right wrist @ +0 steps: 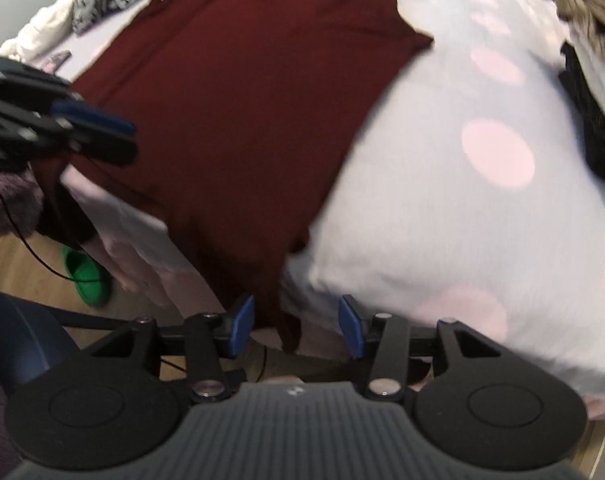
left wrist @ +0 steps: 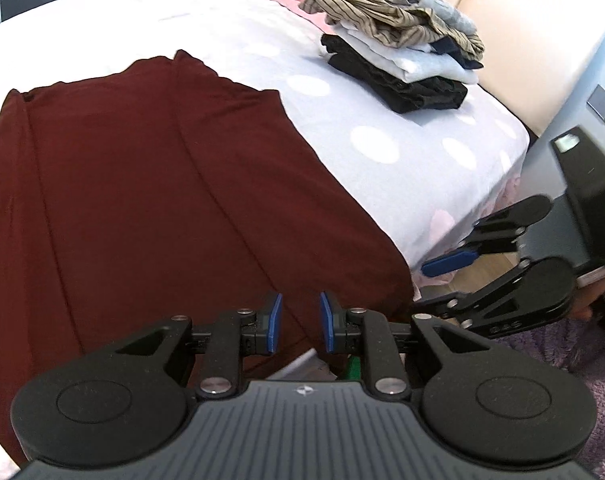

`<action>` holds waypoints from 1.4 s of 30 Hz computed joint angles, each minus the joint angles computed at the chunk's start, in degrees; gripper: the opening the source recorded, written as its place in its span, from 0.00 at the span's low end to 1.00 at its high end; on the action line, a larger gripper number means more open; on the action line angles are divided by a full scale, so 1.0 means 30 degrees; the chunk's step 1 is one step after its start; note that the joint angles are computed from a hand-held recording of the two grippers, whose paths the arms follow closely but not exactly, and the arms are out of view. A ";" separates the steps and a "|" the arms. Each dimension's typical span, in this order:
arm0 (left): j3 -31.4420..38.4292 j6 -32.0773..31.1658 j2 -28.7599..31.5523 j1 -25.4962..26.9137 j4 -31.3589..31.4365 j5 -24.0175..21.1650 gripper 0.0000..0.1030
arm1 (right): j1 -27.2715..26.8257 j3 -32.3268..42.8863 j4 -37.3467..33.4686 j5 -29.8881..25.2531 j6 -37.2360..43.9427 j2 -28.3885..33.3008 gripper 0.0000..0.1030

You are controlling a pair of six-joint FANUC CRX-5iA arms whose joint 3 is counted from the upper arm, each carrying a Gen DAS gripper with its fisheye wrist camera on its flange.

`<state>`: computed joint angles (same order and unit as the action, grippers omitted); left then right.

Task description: Fold clothes

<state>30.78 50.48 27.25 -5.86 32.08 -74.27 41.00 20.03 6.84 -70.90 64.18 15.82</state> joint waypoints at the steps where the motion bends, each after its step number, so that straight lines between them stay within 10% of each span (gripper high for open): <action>1: -0.0022 -0.0006 -0.0018 -0.0043 -0.0031 0.0009 0.17 | -0.0083 -0.0071 -0.0388 -0.0014 0.0282 0.0027 0.49; 9: -0.0220 0.0078 -0.0139 -0.0141 -0.0174 0.0096 0.17 | -0.0643 0.0213 -0.2589 -0.0189 0.2340 0.1050 0.45; 16: -0.0418 -0.0198 0.0351 -0.0290 0.1285 -0.0036 0.17 | -0.1093 0.0486 -0.4326 -0.0252 0.2722 0.1278 0.05; 34: 0.1282 0.0838 0.1246 -0.0738 -0.1664 -0.0684 0.17 | -0.2371 0.1710 -0.8450 0.2049 0.2775 -0.1152 0.04; 42: 0.0967 0.2846 0.0440 0.0083 -0.1931 0.1666 0.17 | -0.3119 0.2379 -0.8123 0.4425 0.0637 -0.0453 0.04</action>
<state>33.68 59.02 28.57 -5.61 26.29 -69.27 31.65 27.17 -17.53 -57.63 66.09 14.46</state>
